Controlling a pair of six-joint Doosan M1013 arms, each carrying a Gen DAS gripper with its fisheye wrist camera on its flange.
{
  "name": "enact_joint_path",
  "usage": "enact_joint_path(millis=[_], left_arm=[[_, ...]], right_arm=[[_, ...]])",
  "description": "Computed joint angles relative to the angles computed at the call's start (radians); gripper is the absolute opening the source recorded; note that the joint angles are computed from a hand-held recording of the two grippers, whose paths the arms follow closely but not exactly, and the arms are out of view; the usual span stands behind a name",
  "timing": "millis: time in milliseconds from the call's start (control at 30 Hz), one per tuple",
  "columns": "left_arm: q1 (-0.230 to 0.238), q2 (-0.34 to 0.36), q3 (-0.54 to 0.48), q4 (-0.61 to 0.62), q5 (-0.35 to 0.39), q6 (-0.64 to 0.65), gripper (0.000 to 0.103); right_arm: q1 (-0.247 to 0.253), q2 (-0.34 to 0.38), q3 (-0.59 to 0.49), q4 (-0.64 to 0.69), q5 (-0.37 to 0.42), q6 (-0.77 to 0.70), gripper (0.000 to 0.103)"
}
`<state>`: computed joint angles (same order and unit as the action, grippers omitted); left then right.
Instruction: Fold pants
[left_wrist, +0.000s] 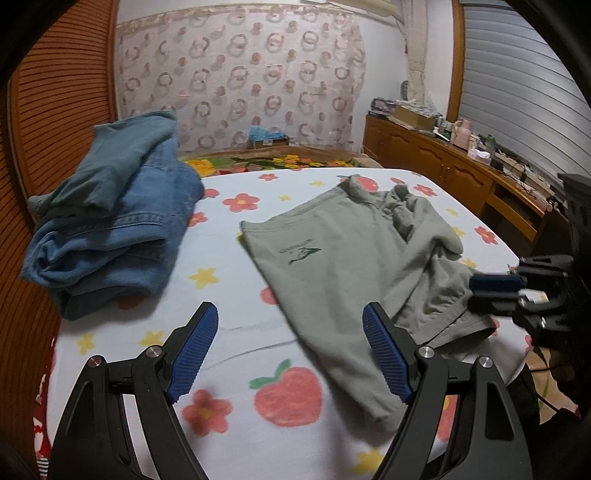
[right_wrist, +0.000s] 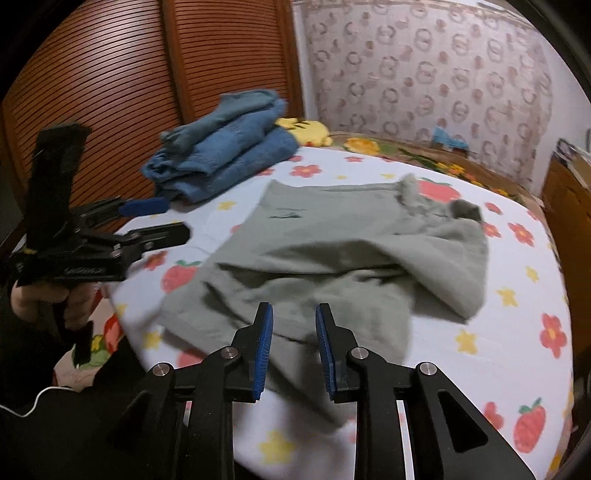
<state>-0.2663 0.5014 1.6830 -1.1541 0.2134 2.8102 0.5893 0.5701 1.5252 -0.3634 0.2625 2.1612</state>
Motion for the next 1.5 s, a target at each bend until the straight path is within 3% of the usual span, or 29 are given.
enact_joint_path(millis=[133,233,533,633,767,933,1033,1100,1200,1500], left_arm=[[-0.008,0.004,-0.007,0.026,0.015,-0.016,0.081],[-0.014,0.008,-0.01,0.038,0.023,-0.021,0.081],[-0.018,0.017,-0.017,0.042,0.079,-0.007,0.08],[-0.016,0.024,-0.024,0.047,0.108,-0.011,0.074],[-0.017,0.039,-0.042,0.094,0.148,-0.054,0.058],[-0.02,0.047,-0.051,0.117,0.184,-0.066,0.044],[-0.023,0.047,-0.052,0.118,0.199,-0.054,0.029],[-0.023,0.044,-0.049,0.103,0.209,-0.031,0.018],[-0.02,0.033,-0.038,0.057,0.223,0.023,0.01],[-0.014,-0.018,0.015,-0.114,0.231,0.195,0.005]], right_arm=[[-0.004,-0.011,0.013,-0.226,0.036,0.232,0.032],[-0.008,-0.006,-0.006,-0.289,0.083,0.292,0.036],[-0.027,0.024,-0.049,-0.29,0.2,0.269,0.036],[-0.032,0.041,-0.074,-0.248,0.241,0.22,0.036],[-0.04,0.06,-0.108,-0.225,0.289,0.184,0.036],[-0.044,0.076,-0.132,-0.214,0.298,0.156,0.035],[-0.044,0.078,-0.135,-0.231,0.293,0.153,0.011],[-0.044,0.072,-0.127,-0.269,0.274,0.183,0.008],[-0.048,0.058,-0.11,-0.344,0.249,0.247,0.006],[-0.047,0.035,-0.112,-0.505,0.203,0.365,0.006]])
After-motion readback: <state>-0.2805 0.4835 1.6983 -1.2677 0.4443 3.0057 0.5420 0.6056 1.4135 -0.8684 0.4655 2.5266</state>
